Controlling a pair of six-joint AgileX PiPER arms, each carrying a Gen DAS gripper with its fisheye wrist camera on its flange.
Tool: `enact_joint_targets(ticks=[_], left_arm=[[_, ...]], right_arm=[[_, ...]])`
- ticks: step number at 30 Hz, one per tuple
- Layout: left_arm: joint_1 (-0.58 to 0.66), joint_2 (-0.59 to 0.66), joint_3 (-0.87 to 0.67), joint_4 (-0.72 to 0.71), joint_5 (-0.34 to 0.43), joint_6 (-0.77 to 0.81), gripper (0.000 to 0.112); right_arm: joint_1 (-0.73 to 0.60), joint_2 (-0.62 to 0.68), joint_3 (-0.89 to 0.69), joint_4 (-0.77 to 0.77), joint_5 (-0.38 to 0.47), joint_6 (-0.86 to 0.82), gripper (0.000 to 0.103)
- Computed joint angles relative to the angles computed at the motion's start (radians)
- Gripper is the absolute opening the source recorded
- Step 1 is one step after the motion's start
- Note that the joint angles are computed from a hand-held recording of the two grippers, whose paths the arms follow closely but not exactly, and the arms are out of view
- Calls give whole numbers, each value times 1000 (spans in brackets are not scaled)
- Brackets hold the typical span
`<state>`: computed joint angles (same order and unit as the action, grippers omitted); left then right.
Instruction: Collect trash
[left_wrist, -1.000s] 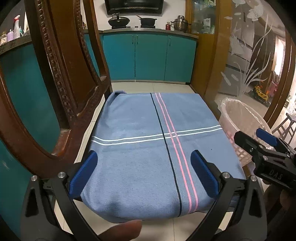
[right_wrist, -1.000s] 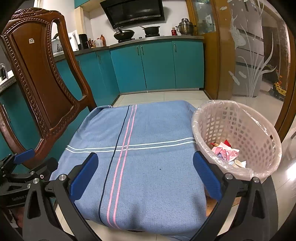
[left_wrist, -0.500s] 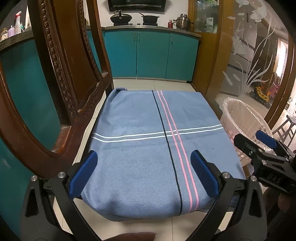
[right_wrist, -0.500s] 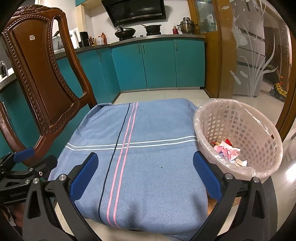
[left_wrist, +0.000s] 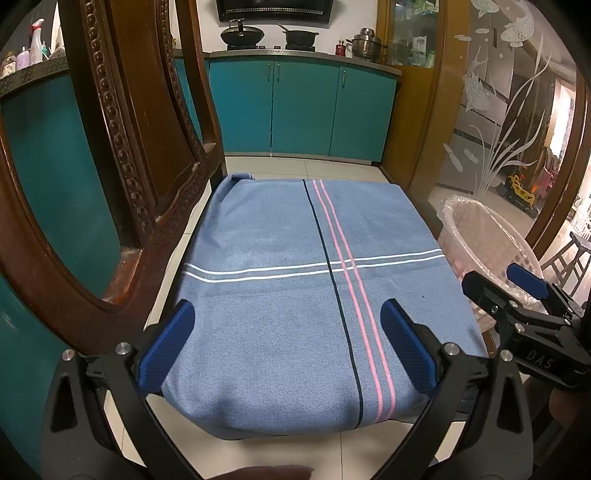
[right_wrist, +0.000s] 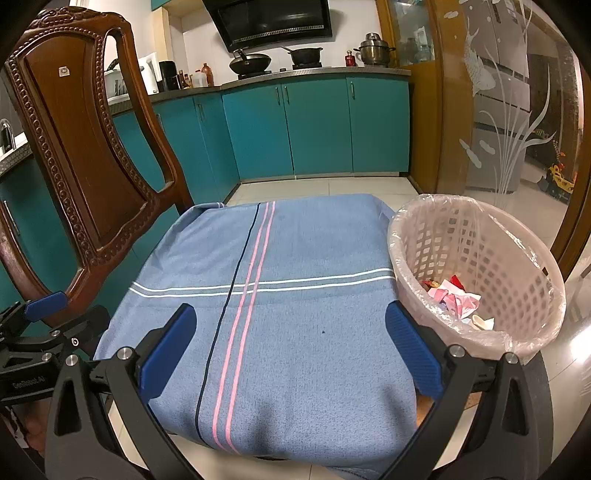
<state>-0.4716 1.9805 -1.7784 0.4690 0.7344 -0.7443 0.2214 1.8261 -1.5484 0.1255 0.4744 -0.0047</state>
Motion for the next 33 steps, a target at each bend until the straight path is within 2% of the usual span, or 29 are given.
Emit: enact_joint_targets(ticks=[21, 29, 33], left_arm=[[-5, -8, 9, -5, -5, 14, 100], [-14, -37, 41, 20, -15, -10, 100], [-12, -76, 83, 29, -34, -23, 100]], right_arm=[[6, 4, 15, -18, -9, 3, 100], [36, -15, 36, -99, -22, 87, 100], [73, -83, 152, -180, -75, 190, 100]])
